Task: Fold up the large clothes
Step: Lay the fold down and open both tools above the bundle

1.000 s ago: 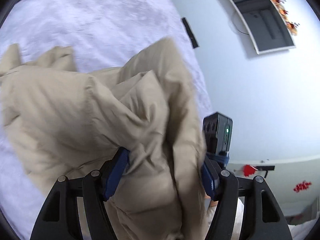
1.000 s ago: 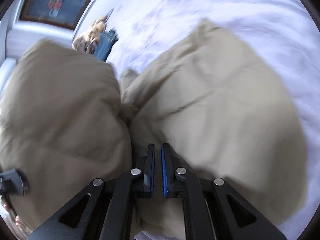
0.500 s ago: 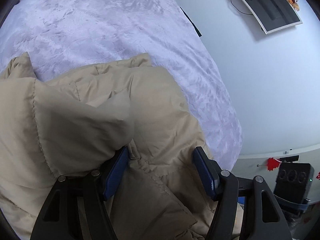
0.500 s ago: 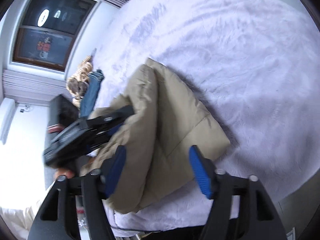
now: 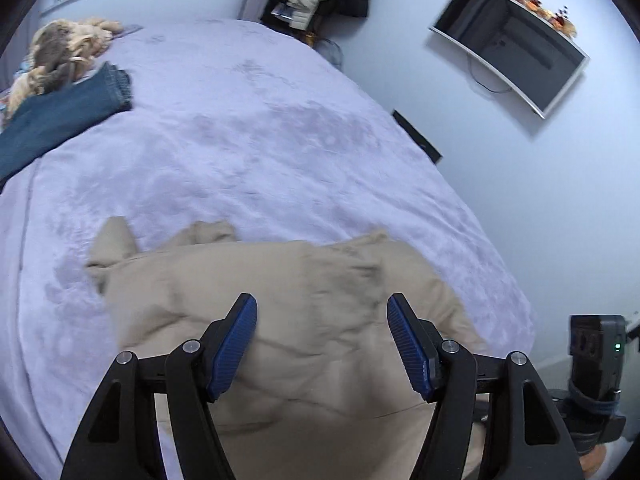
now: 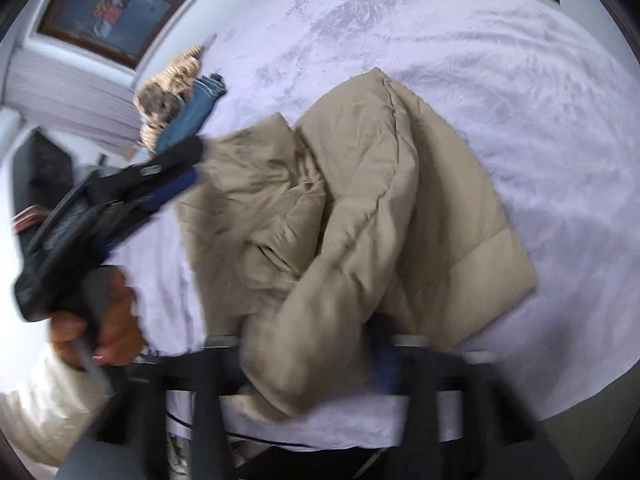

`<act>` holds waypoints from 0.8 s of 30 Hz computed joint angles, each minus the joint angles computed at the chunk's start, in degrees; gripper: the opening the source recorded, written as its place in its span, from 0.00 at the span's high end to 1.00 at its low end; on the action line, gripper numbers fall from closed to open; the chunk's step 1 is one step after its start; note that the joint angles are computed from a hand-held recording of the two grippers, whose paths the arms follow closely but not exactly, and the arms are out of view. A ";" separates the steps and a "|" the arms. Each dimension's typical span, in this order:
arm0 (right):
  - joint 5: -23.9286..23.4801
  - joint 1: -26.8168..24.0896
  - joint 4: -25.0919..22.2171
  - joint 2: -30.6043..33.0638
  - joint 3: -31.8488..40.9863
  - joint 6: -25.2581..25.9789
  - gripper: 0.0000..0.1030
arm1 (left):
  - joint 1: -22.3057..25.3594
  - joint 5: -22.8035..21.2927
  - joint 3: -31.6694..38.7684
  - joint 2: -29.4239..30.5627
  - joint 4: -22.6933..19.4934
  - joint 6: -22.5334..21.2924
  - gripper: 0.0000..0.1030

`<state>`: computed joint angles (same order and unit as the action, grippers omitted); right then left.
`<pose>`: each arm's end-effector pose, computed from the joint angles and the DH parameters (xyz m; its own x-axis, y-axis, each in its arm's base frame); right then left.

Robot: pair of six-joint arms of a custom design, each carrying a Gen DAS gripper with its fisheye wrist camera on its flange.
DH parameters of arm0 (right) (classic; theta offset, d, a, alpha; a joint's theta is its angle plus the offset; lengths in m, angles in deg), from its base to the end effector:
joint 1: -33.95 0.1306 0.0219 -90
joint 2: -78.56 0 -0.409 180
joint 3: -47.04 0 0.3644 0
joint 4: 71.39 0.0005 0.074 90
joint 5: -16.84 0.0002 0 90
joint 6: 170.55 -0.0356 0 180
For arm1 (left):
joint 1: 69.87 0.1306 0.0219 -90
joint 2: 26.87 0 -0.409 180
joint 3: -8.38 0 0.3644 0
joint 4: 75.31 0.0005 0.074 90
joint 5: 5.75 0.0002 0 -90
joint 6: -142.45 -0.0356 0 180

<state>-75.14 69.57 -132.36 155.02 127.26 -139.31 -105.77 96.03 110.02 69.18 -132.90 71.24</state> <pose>0.2832 0.2038 0.4599 -0.8651 0.4314 -0.2560 0.2745 0.8343 0.4781 0.3960 -0.2963 0.4869 -0.8220 0.2058 -0.5310 0.4342 0.8298 -0.3506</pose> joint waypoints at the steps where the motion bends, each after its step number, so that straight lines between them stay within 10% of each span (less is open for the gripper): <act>1: 1.06 0.11 -0.71 0.28 0.45 0.96 0.86 | 1.37 -1.88 -1.08 -0.05 -0.24 0.40 0.34; 6: 8.62 0.85 -6.11 0.51 2.21 5.64 0.88 | 5.26 -2.58 -3.53 3.37 2.16 5.90 0.34; 12: 12.81 -0.13 -10.29 -1.74 -0.13 5.81 0.88 | -0.63 -7.76 2.80 10.51 3.96 2.61 0.34; 24: -0.15 -12.79 -3.76 -13.10 -10.53 3.29 0.69 | -3.46 -9.33 6.83 14.75 2.37 2.47 0.34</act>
